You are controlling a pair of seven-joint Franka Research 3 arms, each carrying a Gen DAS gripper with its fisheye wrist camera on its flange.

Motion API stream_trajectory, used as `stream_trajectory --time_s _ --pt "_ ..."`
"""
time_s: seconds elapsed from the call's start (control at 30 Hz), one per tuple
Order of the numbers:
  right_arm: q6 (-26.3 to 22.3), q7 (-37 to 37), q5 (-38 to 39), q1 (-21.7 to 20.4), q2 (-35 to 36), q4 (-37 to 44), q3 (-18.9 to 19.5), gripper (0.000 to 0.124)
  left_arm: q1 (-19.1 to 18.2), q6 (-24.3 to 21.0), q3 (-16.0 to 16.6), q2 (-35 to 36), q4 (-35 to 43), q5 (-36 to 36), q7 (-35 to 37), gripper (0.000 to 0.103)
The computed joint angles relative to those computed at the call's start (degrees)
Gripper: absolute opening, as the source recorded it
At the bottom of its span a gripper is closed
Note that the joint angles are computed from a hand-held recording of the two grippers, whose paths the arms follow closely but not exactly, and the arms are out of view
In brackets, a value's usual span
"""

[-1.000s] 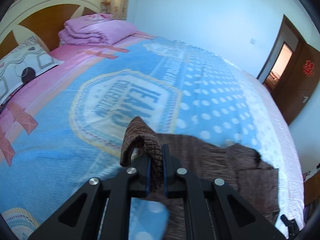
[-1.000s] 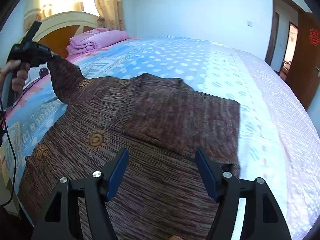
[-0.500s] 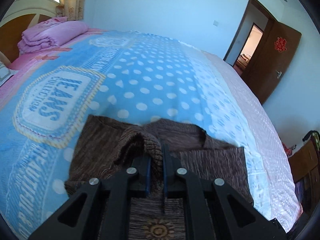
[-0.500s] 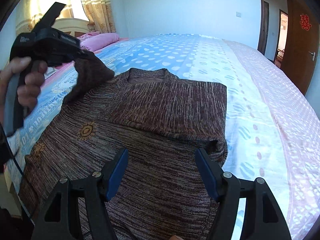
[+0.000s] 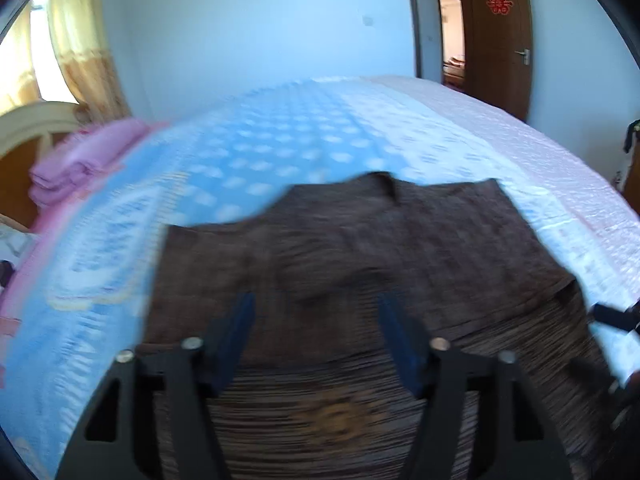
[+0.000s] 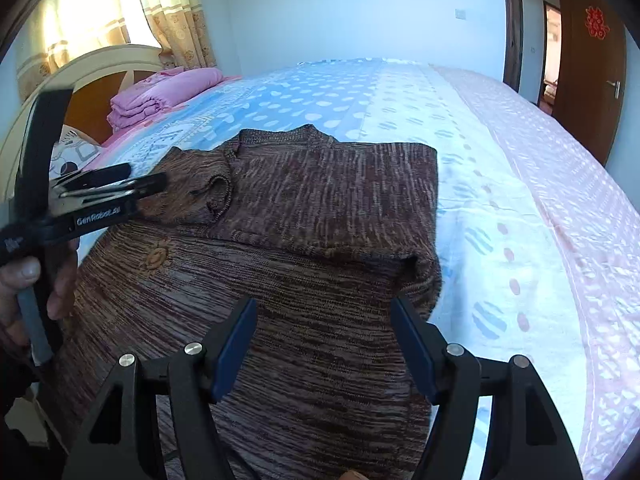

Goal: Fold small clothes

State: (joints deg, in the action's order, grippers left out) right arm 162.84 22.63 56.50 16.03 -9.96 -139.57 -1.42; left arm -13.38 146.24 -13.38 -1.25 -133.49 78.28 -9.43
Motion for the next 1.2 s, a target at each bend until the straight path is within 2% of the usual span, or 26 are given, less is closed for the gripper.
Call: stream_trajectory --time_s 0.1,0.13,0.17,0.2,0.27,0.37,0.43,0.53,0.6,0.63,0.67,0.7,0.73,0.8,0.87,0.97,1.03,1.1,1.17,1.2 --pt "-3.7 3.5 -4.1 -0.2 -0.2 1.7 0.9 0.069 0.8 -13.0 0.0 -2.5 -3.8 -2.9 3.9 0.074" --pt "-5.9 5.6 -5.7 -0.3 0.3 3.2 1.2 0.069 1.5 -15.7 0.5 -2.6 -4.3 -4.1 4.4 0.074" --pt "-8.4 7.4 -6.8 -0.2 1.3 5.1 1.4 0.069 2.2 -16.4 1.0 -2.9 -4.9 -4.4 3.9 0.074" --pt "-11.1 9.8 -8.0 -0.2 2.8 7.8 1.7 0.069 3.2 -16.5 1.7 -3.3 -5.6 -4.5 2.8 0.074" --pt "-12.0 14.0 -10.9 0.1 5.9 11.7 3.2 0.069 5.3 -15.6 3.3 -3.3 -6.3 -6.4 2.8 0.074" --pt "-8.0 21.6 -20.4 1.6 11.1 16.3 6.2 0.069 7.4 -9.9 4.2 -2.8 -7.4 -7.7 3.3 0.074" --pt "-6.1 27.5 -28.1 3.2 15.0 19.5 7.2 0.069 7.7 -9.0 3.9 -1.7 -7.7 -8.2 3.7 0.074" --pt "-5.1 38.4 -42.0 6.6 21.8 24.6 6.2 0.069 8.3 -7.0 4.1 -2.7 -8.8 -7.9 2.7 0.074" --pt "-4.9 43.1 -48.0 8.9 25.4 27.4 4.8 0.059 9.2 -4.5 4.6 -3.3 -9.6 -8.4 2.7 0.075" --pt "-3.7 46.7 -52.4 10.5 26.5 28.1 3.1 0.036 9.5 -4.0 4.5 -2.3 -9.2 -7.6 1.5 0.076" --pt "-2.9 48.5 -52.9 10.1 27.4 28.9 3.2 0.032 9.7 -3.2 4.6 -2.7 -9.6 -7.4 1.0 0.076" --pt "-3.6 48.7 -49.4 7.8 27.9 30.0 5.1 0.032 9.9 -2.8 4.6 -2.5 -9.6 -7.1 0.5 0.076" --pt "-4.1 50.2 -47.6 7.0 28.3 30.9 5.1 0.032 10.0 -2.5 4.5 -2.5 -9.7 -6.8 0.1 0.076" --pt "-4.2 59.1 -50.1 8.0 29.2 32.6 1.4 0.032 10.2 -2.2 4.4 -2.5 -9.7 -6.5 -0.7 0.077" --pt "-5.4 59.5 -47.2 4.7 28.6 32.5 2.6 0.032 10.3 -2.1 4.4 -2.5 -9.9 -6.4 -1.1 0.079" --pt "-6.7 49.5 -34.8 -2.1 24.3 28.4 8.7 0.032 10.7 -1.0 4.7 -2.9 -10.3 -5.9 -2.2 0.081" --pt "-11.1 39.0 -21.9 -5.8 21.5 26.2 12.1 0.032 11.2 0.6 5.0 -3.1 -10.7 -5.4 -3.0 0.082" --pt "-15.1 32.8 -15.1 -6.2 19.7 24.3 12.5 0.032 11.6 1.7 5.2 -3.2 -11.0 -5.2 -3.5 0.083" --pt "-18.1 30.1 -12.8 -5.3 19.1 23.2 11.9 0.032 11.7 1.3 4.9 -3.1 -10.9 -5.7 -3.2 0.084" --pt "-17.9 29.5 -12.5 -4.3 19.0 22.4 11.5 0.032 11.5 0.7 4.7 -3.0 -10.8 -6.0 -2.9 0.084"
